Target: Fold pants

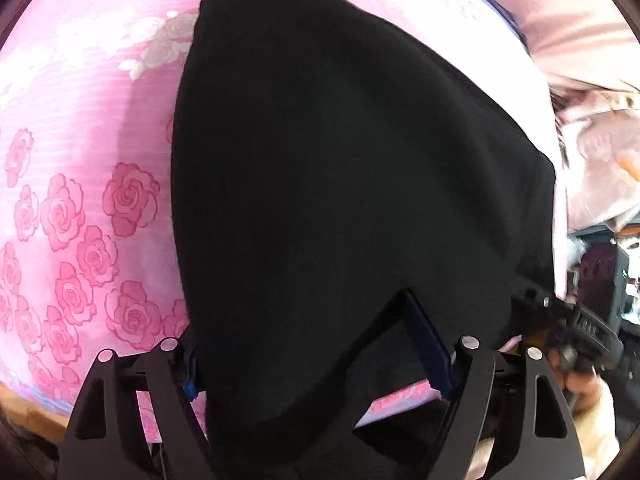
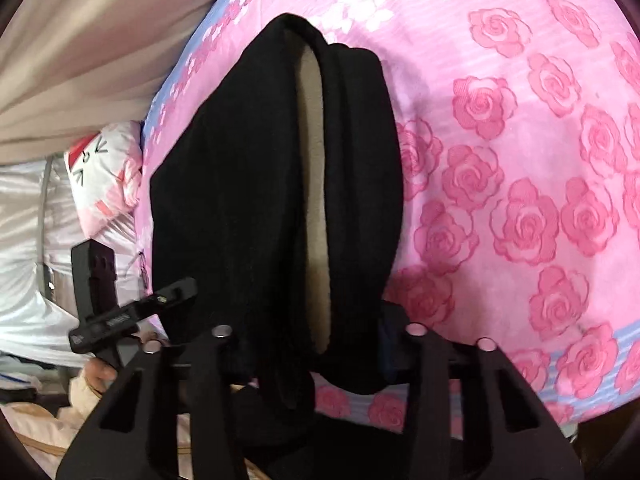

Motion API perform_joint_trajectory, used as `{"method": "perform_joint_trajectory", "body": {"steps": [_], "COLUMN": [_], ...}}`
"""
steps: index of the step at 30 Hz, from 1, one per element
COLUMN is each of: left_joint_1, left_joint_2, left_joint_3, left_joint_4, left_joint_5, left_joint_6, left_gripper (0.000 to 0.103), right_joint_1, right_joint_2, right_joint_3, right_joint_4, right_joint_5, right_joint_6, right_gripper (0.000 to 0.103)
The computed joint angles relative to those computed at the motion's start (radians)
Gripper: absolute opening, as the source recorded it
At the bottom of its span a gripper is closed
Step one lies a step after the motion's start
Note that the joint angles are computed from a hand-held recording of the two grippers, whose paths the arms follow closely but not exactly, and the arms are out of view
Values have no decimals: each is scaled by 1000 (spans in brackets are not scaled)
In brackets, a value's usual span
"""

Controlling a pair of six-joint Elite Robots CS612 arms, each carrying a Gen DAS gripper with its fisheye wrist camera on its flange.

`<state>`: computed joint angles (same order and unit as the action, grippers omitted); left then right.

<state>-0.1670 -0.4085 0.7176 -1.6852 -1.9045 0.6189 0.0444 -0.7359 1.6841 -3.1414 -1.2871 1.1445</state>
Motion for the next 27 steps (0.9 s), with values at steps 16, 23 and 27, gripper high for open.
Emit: {"method": "perform_joint_trajectory", "body": {"steps": [16,23,27], "left_joint_1": [17,-21,-9], "left_joint_2": [-16,-31,-13], "left_joint_3": [1,56,-12], "left_joint_4": [113,61,168], "left_joint_5": [-16,-7,-22], "left_joint_6": [115,104,137], "left_gripper": [51,62,32], "right_joint_1": [16,17,12], "right_joint_2": [-18,-11,-40], "right_joint_3": [30,7,22], "right_joint_4": [31,40,40], "right_joint_5": [22,55,96], "right_joint_6": [-8,-18,-28], "right_gripper": [64,37,34]}}
